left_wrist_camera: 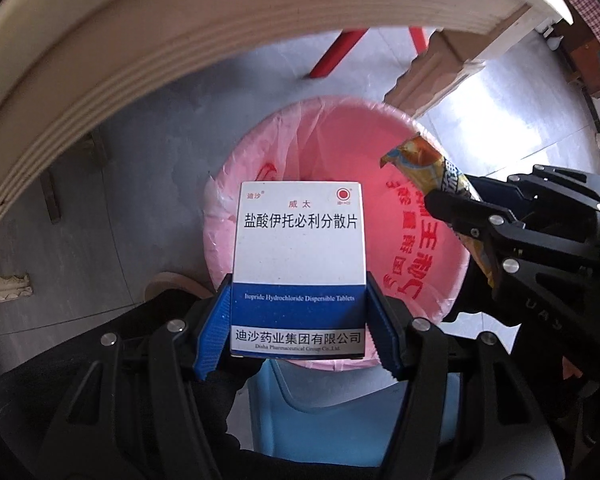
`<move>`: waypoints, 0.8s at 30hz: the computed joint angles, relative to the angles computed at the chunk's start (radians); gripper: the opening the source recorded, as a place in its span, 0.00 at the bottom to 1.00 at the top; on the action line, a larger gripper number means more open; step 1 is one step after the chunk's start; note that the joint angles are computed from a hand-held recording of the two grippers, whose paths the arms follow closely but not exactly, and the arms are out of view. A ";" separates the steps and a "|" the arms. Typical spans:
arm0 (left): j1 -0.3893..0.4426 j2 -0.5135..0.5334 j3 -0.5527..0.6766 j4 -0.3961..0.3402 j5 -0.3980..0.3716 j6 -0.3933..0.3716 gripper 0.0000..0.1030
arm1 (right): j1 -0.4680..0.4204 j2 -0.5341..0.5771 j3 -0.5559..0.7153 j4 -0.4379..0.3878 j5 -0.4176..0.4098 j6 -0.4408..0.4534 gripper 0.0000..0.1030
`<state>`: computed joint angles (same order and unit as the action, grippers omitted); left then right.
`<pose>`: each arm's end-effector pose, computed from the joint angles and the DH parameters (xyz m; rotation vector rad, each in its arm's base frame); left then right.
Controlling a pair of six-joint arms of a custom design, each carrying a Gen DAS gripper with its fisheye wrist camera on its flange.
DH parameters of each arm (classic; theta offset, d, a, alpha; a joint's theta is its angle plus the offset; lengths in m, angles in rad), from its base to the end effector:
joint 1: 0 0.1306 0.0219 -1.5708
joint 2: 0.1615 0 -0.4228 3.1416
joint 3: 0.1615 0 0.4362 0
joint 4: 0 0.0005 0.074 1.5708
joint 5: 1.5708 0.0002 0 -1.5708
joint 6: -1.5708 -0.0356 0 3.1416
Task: Collect trash
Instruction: 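Lift the box with the left tool and the snack bar with the right tool over the bin, then open both tools to drop the box and snack bar into the pink bin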
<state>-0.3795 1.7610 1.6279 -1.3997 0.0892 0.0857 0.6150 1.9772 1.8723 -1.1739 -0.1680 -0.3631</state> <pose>0.5595 -0.2271 0.3602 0.4596 3.0876 -0.1493 0.5803 0.4166 0.3368 -0.4045 2.9054 0.4206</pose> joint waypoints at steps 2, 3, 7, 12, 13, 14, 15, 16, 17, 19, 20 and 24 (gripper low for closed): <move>0.000 0.031 0.019 -0.011 0.010 0.000 0.59 | -0.003 0.014 0.005 -0.009 -0.011 0.001 0.17; -0.002 0.043 0.019 -0.014 0.010 0.000 0.59 | -0.006 0.021 0.006 -0.013 -0.020 0.000 0.17; -0.007 0.086 0.046 -0.041 0.012 0.000 0.59 | -0.013 0.046 0.011 -0.029 -0.045 0.003 0.17; -0.011 0.124 0.063 -0.068 0.014 0.002 0.59 | -0.016 0.066 0.014 -0.044 -0.067 0.012 0.17; -0.011 0.125 0.063 -0.071 0.019 0.001 0.59 | -0.016 0.068 0.015 -0.046 -0.068 0.014 0.17; -0.012 0.132 0.068 -0.077 0.023 0.002 0.59 | -0.017 0.070 0.016 -0.048 -0.068 0.016 0.17; -0.012 0.135 0.068 -0.078 0.021 0.001 0.59 | -0.016 0.072 0.018 -0.051 -0.069 0.017 0.17; -0.012 0.135 0.067 -0.084 0.018 0.000 0.59 | -0.017 0.075 0.019 -0.053 -0.073 0.019 0.17; -0.011 0.137 0.068 -0.091 0.017 0.001 0.59 | -0.017 0.077 0.020 -0.054 -0.077 0.020 0.18; -0.010 0.146 0.076 -0.104 0.014 0.006 0.59 | -0.017 0.083 0.025 -0.056 -0.084 0.027 0.19; -0.010 0.150 0.080 -0.109 0.009 0.015 0.59 | -0.017 0.085 0.028 -0.058 -0.080 0.028 0.21; -0.007 0.160 0.088 -0.127 -0.003 0.034 0.66 | -0.021 0.089 0.035 -0.059 -0.041 0.016 0.46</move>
<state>-0.3867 1.9213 1.7163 -1.5265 0.0865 0.1201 0.5937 2.0658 1.9072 -1.2325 -0.2090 -0.3468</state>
